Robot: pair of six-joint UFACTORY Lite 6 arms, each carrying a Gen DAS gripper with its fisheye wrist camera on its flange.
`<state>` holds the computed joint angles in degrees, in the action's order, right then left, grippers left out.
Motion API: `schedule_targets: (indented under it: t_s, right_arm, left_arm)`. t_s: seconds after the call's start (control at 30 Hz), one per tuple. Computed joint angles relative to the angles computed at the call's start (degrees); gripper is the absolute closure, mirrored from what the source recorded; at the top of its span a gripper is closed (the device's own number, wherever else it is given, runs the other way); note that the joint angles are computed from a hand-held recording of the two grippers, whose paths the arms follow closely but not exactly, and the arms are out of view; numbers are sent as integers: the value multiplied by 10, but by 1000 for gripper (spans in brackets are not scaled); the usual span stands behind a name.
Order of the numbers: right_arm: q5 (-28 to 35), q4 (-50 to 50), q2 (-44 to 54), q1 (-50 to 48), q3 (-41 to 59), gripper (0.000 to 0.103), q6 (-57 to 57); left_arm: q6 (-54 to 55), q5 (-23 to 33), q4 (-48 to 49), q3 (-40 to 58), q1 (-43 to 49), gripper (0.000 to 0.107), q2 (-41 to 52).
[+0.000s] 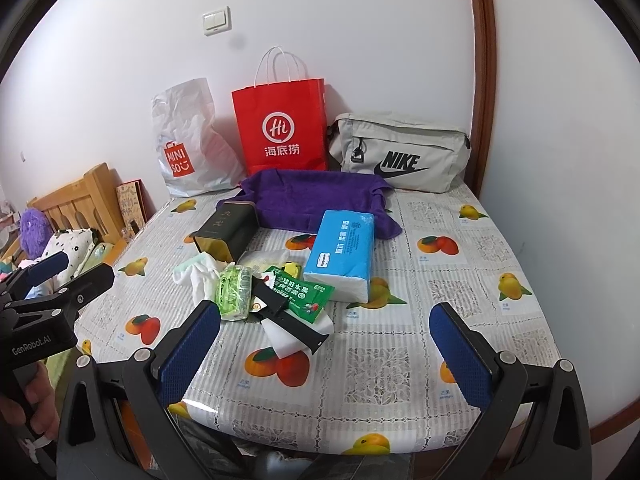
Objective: Organize soft objects
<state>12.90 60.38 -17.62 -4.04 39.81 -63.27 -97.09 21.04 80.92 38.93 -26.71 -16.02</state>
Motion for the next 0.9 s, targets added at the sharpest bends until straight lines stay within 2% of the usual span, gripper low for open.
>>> schedule_targets:
  t_s: [0.7, 0.9]
  right_arm:
    - [-3, 11, 1, 3, -5, 0, -10]
    - [-7, 75, 15, 2, -3, 0, -79]
  left_arm:
    - [-19, -7, 19, -9, 3, 4, -1]
    - [-89, -39, 94, -18, 15, 4, 6]
